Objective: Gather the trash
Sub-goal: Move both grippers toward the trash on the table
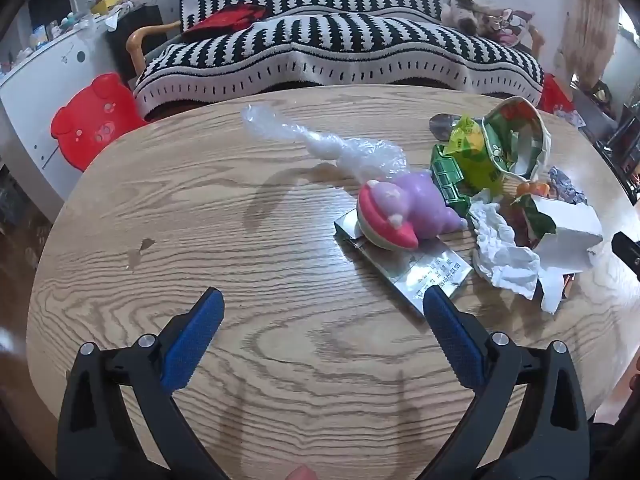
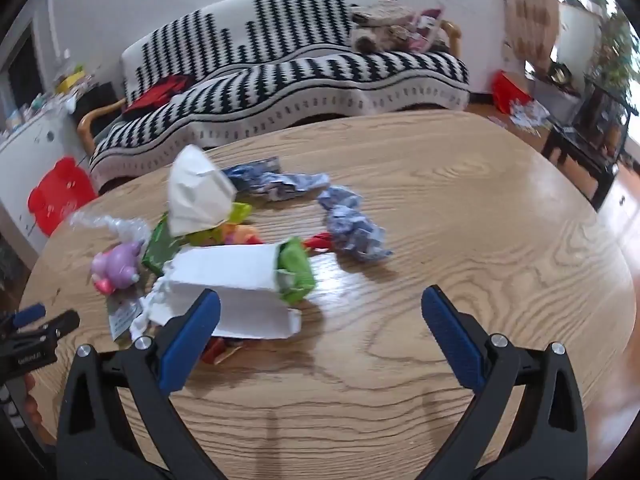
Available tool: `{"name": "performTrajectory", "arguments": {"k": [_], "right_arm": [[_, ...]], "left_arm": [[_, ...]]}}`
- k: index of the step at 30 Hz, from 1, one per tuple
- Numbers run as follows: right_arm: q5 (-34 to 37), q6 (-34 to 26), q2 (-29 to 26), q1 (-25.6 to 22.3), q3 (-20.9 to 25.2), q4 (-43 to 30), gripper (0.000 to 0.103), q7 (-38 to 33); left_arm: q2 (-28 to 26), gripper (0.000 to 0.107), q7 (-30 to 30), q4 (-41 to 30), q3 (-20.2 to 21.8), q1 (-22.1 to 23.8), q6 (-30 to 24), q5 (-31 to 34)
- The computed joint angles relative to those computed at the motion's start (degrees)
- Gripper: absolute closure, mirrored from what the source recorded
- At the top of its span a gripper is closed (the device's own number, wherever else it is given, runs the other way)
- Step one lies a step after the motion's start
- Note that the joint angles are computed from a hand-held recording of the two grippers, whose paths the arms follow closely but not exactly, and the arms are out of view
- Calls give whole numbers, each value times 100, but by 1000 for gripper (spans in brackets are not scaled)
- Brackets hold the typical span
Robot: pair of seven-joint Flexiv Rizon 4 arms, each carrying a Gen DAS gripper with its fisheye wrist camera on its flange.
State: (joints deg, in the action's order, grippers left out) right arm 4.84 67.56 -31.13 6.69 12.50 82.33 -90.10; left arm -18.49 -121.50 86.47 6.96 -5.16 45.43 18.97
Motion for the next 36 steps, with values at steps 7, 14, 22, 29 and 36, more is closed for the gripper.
{"name": "performTrajectory", "arguments": {"k": [7,14,22,29,36], "right_arm": [[86,-24,-36,12,-60,-71,6,58],[-22,-110,-66,8,-83,-95,6,159],[-398,178,-58,189,-403,52,6,632],[-516,164,-91,87,-320,45,6,750],[-545,174,-84,64,-291,61,6,738]], "left_arm": [[-103,10,22,-85,-36,8,-108,-113],[-110,10,31,-118,-21,-47,-198,-60],[-133,10,91,-123,-33,-12,-263,-148],[-153,10,100,-141,-32,-23,-280,-154],[-164,10,107,-167,-30,-56,-321,-104]]}}
